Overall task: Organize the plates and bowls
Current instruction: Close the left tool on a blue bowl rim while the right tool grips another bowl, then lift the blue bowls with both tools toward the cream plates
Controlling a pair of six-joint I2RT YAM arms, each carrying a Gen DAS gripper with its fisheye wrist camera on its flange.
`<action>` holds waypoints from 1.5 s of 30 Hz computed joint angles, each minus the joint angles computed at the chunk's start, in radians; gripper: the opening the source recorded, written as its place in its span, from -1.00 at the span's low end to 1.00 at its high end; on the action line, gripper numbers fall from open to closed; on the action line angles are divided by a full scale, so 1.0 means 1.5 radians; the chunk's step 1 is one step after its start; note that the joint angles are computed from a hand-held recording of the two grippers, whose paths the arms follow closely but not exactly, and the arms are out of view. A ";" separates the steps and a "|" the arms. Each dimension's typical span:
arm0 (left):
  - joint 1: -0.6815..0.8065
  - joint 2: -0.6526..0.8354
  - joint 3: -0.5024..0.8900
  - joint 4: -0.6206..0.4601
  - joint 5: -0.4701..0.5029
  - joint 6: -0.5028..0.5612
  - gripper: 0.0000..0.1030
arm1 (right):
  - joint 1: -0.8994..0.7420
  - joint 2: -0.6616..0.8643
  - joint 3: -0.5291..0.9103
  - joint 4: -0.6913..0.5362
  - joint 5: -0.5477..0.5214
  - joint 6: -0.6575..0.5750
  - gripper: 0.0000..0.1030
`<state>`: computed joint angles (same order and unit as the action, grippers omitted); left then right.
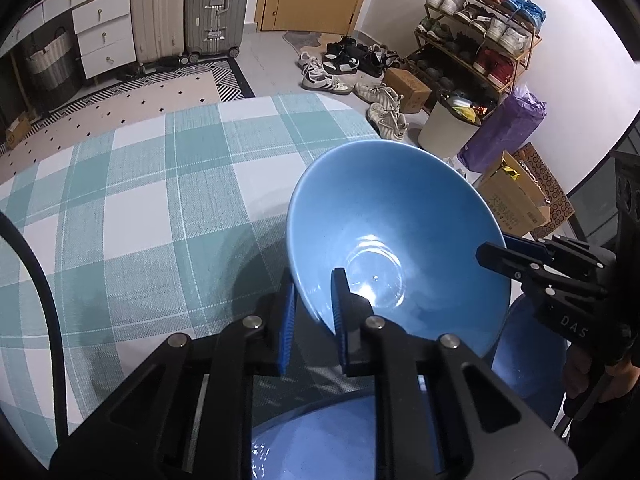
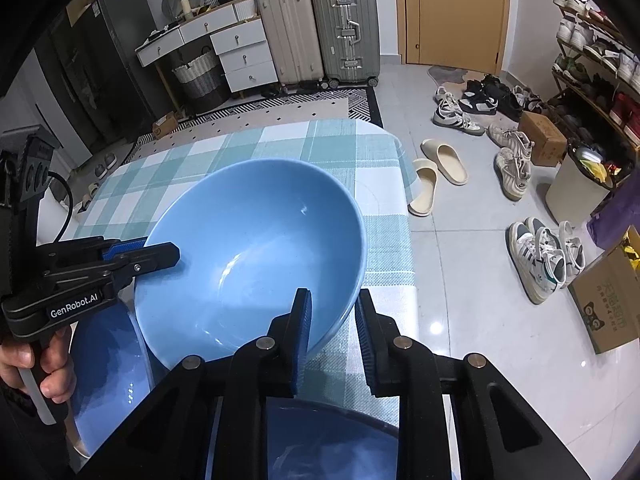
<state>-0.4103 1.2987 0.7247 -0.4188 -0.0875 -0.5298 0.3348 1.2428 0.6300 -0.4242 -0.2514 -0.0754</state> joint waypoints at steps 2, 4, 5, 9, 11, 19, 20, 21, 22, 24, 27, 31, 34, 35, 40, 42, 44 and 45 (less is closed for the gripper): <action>-0.005 -0.005 0.003 -0.005 -0.006 -0.003 -0.72 | -0.003 -0.012 -0.003 -0.001 -0.002 -0.002 -0.56; -0.010 -0.012 0.006 -0.008 -0.011 -0.004 -0.72 | -0.006 -0.022 -0.005 -0.003 -0.004 0.000 -0.56; -0.013 -0.016 0.007 -0.010 -0.013 -0.006 -0.72 | -0.008 -0.029 -0.005 -0.005 -0.005 -0.001 -0.56; -0.024 -0.029 0.016 -0.023 -0.021 -0.012 -0.72 | -0.017 -0.061 -0.006 -0.019 -0.008 -0.004 -0.56; -0.034 -0.038 0.022 -0.032 -0.029 -0.018 -0.72 | -0.023 -0.078 -0.004 -0.031 -0.011 -0.006 -0.56; -0.090 -0.091 0.048 -0.091 -0.069 -0.049 -0.72 | -0.047 -0.172 0.004 -0.100 -0.022 -0.023 -0.56; -0.099 -0.097 0.051 -0.097 -0.076 -0.054 -0.72 | -0.052 -0.189 0.004 -0.114 -0.025 -0.024 -0.56; -0.108 -0.104 0.054 -0.106 -0.081 -0.058 -0.72 | -0.056 -0.204 0.006 -0.128 -0.027 -0.027 -0.56; -0.116 -0.112 0.058 -0.115 -0.086 -0.064 -0.72 | -0.055 -0.214 0.007 -0.136 -0.026 -0.027 -0.56; -0.138 -0.124 0.068 -0.135 -0.101 -0.078 -0.72 | -0.063 -0.242 0.012 -0.160 -0.031 -0.031 -0.56; -0.175 -0.144 0.084 -0.168 -0.127 -0.101 -0.72 | -0.072 -0.275 0.026 -0.198 -0.037 -0.037 -0.56; -0.216 -0.167 0.106 -0.210 -0.157 -0.126 -0.72 | -0.083 -0.325 0.042 -0.247 -0.045 -0.041 -0.56; -0.252 -0.181 0.124 -0.245 -0.186 -0.150 -0.72 | -0.088 -0.357 0.057 -0.284 -0.050 -0.044 -0.56; -0.264 -0.186 0.131 -0.257 -0.194 -0.158 -0.72 | -0.084 -0.366 0.064 -0.296 -0.048 -0.041 -0.56; -0.334 -0.210 0.159 -0.320 -0.238 -0.214 -0.72 | -0.087 -0.412 0.086 -0.350 -0.055 -0.040 -0.55; -0.361 -0.216 0.168 -0.343 -0.255 -0.236 -0.72 | -0.094 -0.423 0.095 -0.367 -0.062 -0.044 -0.55; -0.393 -0.222 0.180 -0.371 -0.274 -0.264 -0.72 | -0.098 -0.438 0.103 -0.387 -0.067 -0.047 -0.55; -0.407 -0.222 0.186 -0.383 -0.284 -0.276 -0.72 | -0.098 -0.446 0.106 -0.396 -0.068 -0.046 -0.55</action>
<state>-1.0203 0.9652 1.0044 -0.9932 -0.5134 -0.9442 0.1874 0.5742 0.7894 -1.0186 -0.3534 -0.1451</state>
